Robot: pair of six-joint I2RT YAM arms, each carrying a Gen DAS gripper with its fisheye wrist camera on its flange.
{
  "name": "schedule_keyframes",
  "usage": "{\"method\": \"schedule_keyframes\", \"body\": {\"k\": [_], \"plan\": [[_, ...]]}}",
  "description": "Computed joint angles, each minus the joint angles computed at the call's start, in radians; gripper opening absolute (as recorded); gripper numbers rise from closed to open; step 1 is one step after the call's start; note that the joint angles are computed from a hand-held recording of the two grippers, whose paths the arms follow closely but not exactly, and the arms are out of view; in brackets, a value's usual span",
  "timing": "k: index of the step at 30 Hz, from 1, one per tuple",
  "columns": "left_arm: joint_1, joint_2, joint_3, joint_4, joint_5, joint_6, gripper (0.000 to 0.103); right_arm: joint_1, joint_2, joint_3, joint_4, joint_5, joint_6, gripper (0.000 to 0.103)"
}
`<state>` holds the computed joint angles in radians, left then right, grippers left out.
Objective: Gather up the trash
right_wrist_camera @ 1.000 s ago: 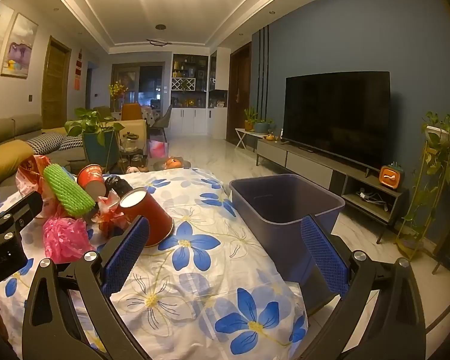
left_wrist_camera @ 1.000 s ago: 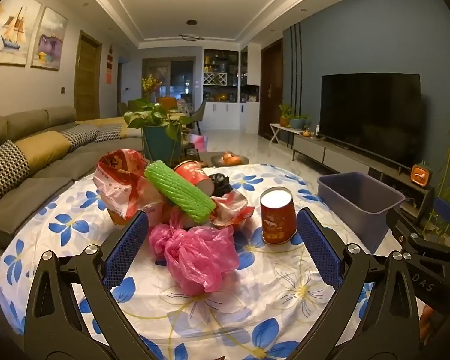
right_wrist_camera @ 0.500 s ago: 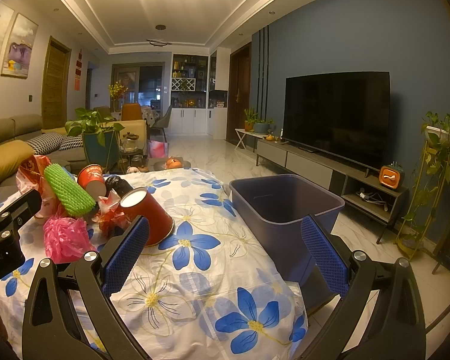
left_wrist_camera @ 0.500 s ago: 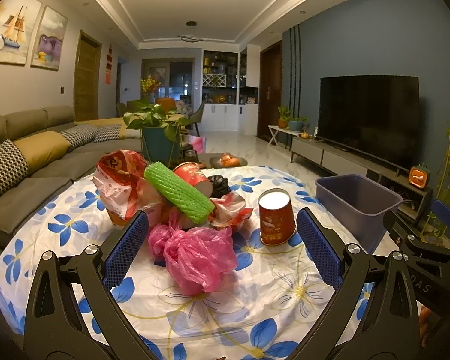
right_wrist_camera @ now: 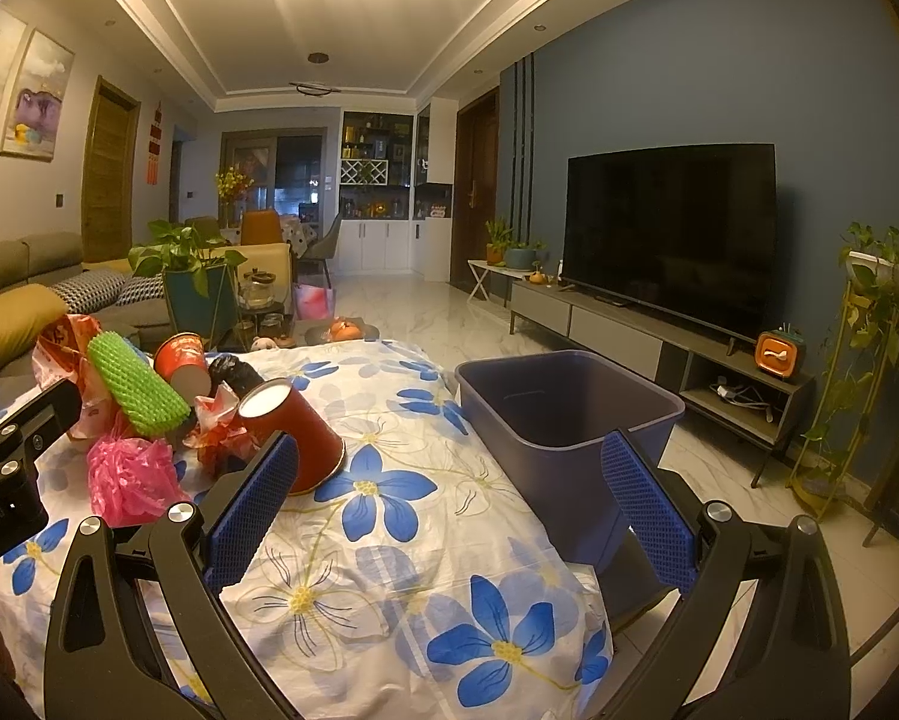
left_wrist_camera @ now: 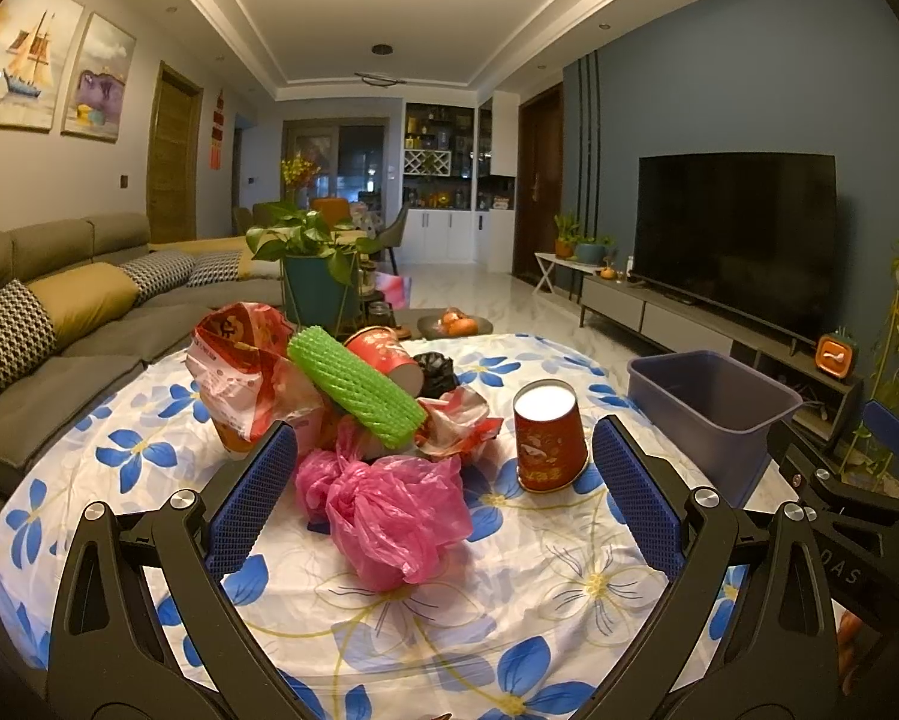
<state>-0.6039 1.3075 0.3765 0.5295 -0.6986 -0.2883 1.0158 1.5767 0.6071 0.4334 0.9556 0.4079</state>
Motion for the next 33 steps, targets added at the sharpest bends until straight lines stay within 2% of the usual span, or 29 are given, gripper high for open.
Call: {"method": "schedule_keyframes", "body": {"k": [33], "plan": [[-0.024, -0.014, 0.006, -0.018, -0.018, -0.005, 0.097, 0.003, -0.033, -0.021, -0.003, 0.006, 0.000, 0.098]]}}
